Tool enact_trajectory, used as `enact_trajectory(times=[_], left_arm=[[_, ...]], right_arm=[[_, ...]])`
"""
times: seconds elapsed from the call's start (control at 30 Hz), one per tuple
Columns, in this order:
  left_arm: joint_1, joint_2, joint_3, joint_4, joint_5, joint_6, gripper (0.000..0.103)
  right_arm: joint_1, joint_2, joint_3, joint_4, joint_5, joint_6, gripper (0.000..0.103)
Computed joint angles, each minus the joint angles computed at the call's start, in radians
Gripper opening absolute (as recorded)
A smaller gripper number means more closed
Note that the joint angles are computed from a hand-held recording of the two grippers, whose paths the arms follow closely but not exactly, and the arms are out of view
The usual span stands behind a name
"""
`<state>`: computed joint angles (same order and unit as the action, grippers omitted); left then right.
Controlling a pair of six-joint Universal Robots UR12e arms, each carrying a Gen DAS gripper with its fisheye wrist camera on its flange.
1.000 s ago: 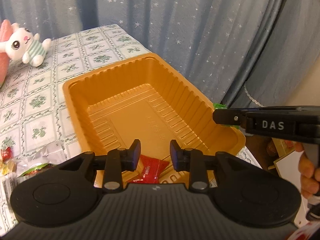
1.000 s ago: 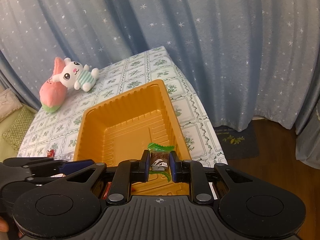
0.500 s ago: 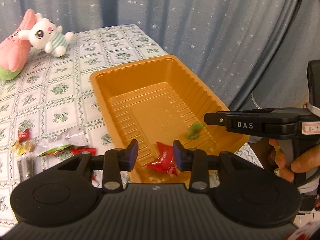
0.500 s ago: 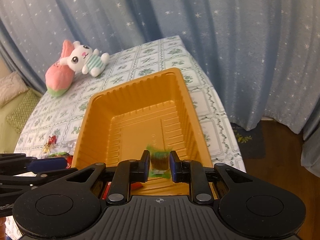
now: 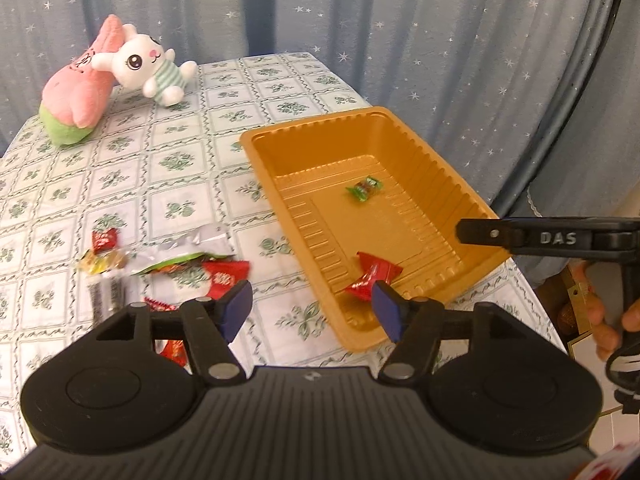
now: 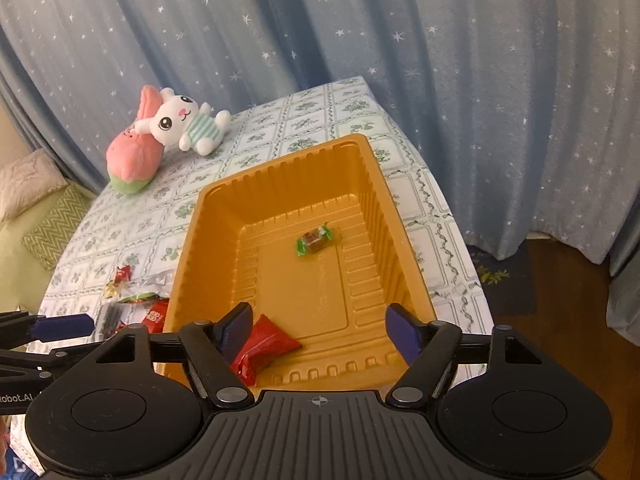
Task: Organize snacks
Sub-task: 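Open the right gripper to drop the green-wrapped candy into the tray, then move both open grippers back over the remaining candy pile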
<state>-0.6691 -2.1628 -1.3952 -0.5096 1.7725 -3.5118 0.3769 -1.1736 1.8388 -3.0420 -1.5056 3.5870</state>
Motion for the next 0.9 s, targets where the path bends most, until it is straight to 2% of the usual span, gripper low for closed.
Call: enact_trajectory(times=[0.13, 0.33, 0.53, 0.9], left_arm=[[0.005, 0.024, -0.035, 0.015, -0.006, 0.01, 0.064], [0.024, 0.069, -0.107, 0.048, -0.041, 0.046, 0.064], [0.057, 0.122, -0.188, 0.067, -0.093, 0.105, 0.064], [0.13, 0.215, -0.333, 0.109, -0.156, 0.19, 0.064]], right_arm=[[0.018, -0.021, 0.019, -0.003, -0.039, 0.023, 0.079], [0.061, -0.046, 0.037, 0.024, -0.114, 0.076, 0.08], [0.113, -0.062, 0.041, 0.065, -0.179, 0.174, 0.08], [0.215, -0.03, -0.007, 0.15, -0.231, 0.328, 0.08]])
